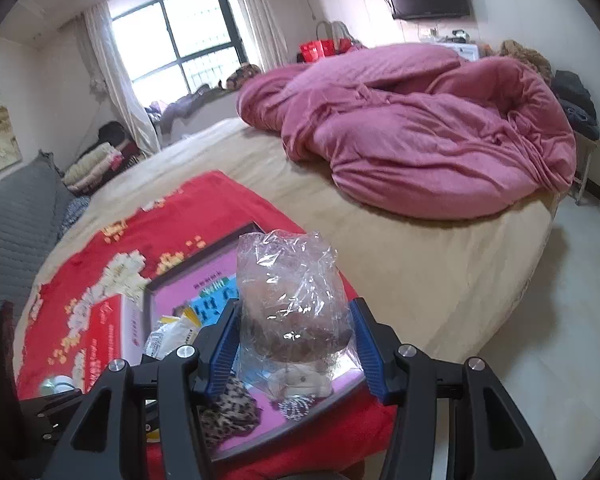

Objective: Organize soft objects
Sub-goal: 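Carry the snack packet in the left tool and the plastic bag in the right tool to the box, then lower the snack packet with the left tool while the right tool lowers the plastic bag into the box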

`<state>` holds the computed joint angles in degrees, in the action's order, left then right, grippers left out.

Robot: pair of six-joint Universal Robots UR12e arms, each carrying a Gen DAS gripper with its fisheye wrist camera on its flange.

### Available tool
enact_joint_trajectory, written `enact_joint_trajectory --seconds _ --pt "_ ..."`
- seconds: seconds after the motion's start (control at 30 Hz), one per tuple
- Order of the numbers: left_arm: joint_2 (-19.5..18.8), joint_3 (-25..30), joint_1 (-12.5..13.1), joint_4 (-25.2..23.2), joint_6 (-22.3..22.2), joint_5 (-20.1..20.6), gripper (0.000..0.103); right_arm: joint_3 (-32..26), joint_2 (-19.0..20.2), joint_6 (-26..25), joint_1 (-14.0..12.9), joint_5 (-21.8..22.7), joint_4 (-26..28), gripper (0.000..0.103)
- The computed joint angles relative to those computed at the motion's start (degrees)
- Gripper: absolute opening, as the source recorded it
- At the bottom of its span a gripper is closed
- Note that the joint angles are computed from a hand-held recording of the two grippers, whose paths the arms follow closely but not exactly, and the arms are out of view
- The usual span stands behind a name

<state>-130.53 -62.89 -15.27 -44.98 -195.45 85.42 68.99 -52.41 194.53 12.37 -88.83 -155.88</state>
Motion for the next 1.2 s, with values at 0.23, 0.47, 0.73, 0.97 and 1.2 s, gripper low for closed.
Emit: enact_joint_trajectory --seconds 0.23,0.47,0.73,0.97,1.2 --pt "-1.4 1.5 -0.2 -2.0 0.7 -0.7 0.043 -2.6 1.9 0.5 -0.1 -1.9 6.8 0.054" --pt "-2.6 2.6 0.0 -3.3 0.8 -0.6 0.043 -5.2 4.0 0.3 0.1 -3.2 12.0 0.054" --pt "-3.4 3.8 -0.2 -4.2 1.6 -0.7 0.043 -6.8 5.5 0.4 -0.1 -1.2 15.3 0.054" --pt "-4.0 4.6 -0.2 -4.6 1.7 -1.4 0.043 -7.4 6.1 -1.3 -0.1 2.8 15.2 0.054" --pt "-4.4 5.3 -0.3 -5.4 1.5 -1.3 0.043 -9.4 6.9 -2.6 0.1 0.2 18.4 0.054"
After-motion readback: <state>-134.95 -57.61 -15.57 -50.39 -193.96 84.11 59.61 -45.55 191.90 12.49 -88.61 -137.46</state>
